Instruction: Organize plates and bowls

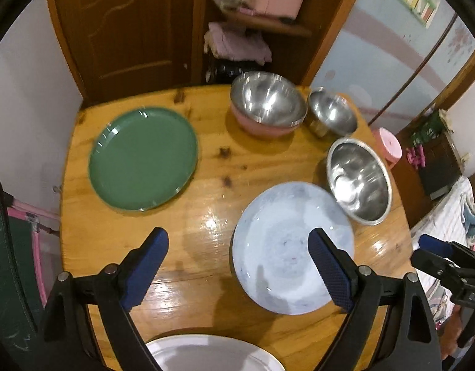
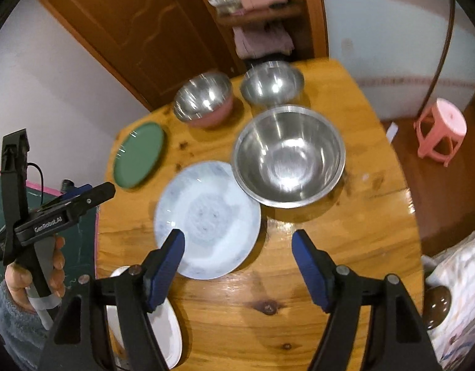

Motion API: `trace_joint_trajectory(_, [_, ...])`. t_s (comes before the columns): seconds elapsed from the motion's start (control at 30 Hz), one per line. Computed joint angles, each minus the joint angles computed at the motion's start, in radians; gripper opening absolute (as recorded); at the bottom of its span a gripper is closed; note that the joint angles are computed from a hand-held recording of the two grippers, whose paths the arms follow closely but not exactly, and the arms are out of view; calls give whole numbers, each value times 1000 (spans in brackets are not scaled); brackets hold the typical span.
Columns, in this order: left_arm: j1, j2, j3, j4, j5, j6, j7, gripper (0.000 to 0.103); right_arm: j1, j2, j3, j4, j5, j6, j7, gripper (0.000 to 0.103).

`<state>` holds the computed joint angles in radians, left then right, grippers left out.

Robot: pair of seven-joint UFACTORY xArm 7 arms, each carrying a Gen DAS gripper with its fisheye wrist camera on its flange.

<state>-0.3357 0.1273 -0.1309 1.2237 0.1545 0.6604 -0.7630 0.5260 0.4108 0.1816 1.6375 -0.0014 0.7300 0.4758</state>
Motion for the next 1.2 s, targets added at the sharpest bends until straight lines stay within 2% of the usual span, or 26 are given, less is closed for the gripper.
trace_joint_trajectory(0.13, [28,69,-9,14,-129,-5,100,70,-17,86,5,57,45,39,-6,70])
trace_joint_trajectory(0.17, [30,83,-9,18,-146,-2,113,69,-26,106,11,65,67,39,-12,69])
trace_joint_trajectory(0.3, [44,134,-15,30,-230,-3,171,63,-43,178,19,122,118,79,-29,54])
trace_joint_trajectory(0.4, [51,164,-18,40,-272,-1,207,50,-51,222,21,159,145,105,-40,45])
trace_joint_trajectory(0.6, [59,197,-24,55,-326,6,255,38,-49,269,23,202,164,136,-76,20])
trace_joint_trajectory(0.8, [63,222,-29,74,-361,20,299,25,-43,288,26,214,181,132,-85,12])
trace_joint_trajectory(1.03, [65,251,-28,98,-384,37,320,10,-29,341,19,299,177,169,-83,7])
trace_joint_trajectory(1.2, [60,265,-27,116,-380,40,321,7,-25,360,17,328,178,184,-82,6])
